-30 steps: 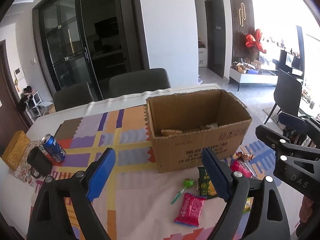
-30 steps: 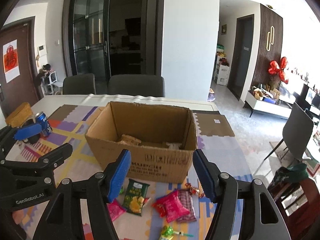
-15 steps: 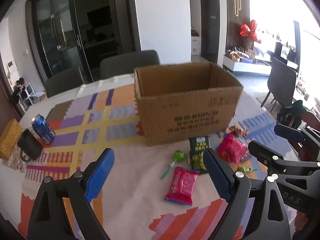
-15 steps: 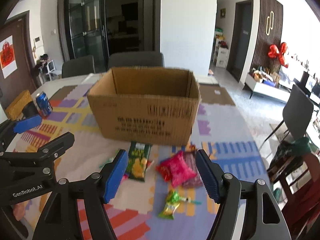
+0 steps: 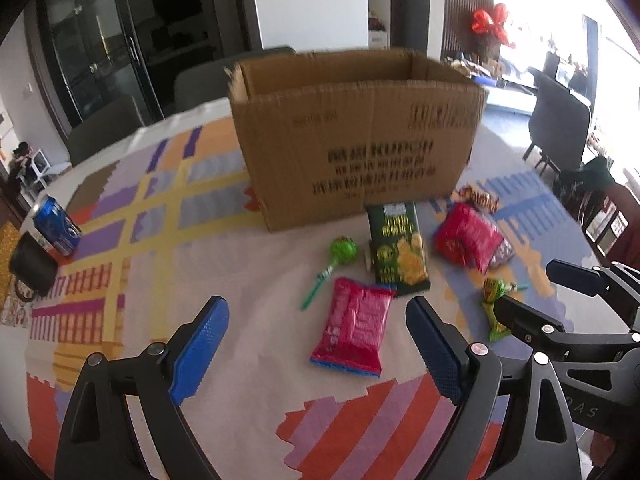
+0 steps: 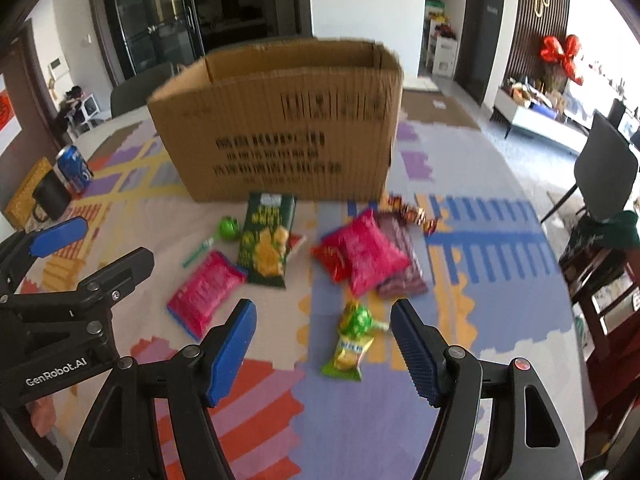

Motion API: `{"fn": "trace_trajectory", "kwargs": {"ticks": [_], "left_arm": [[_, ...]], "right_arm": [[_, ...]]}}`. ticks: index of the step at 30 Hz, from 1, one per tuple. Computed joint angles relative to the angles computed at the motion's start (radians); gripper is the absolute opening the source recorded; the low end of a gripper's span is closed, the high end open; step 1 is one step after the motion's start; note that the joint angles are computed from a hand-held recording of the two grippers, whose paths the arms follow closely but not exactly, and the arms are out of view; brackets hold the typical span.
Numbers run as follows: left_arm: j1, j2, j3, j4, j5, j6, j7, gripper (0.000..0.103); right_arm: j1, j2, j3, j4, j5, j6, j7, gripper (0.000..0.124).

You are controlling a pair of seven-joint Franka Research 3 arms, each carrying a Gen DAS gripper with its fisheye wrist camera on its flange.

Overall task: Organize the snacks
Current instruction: 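Grasp the red-pink packet with the left tool while the right tool grasps the yellow-green candy packet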

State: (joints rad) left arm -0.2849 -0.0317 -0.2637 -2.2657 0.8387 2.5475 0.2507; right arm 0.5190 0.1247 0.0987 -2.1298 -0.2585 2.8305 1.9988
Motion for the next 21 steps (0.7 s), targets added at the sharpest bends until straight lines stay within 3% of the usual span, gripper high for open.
{"fn": "trace_trajectory", "kwargs": {"ticks": [13, 21], "left_arm": [[-0.010, 0.115, 0.026, 0.018, -0.113, 0.058, 0.099, 0.091], [-0.022, 0.170, 0.045, 0.041, -0.137, 0.077, 0.124, 0.090]], "right_arm": [[-0.010, 0.050, 0.003, 0.013, 0.120, -0.063, -0.038, 0.070], [-0.002, 0.070, -0.013, 0.021, 0.110, -0.083, -0.011, 0.070]]}}
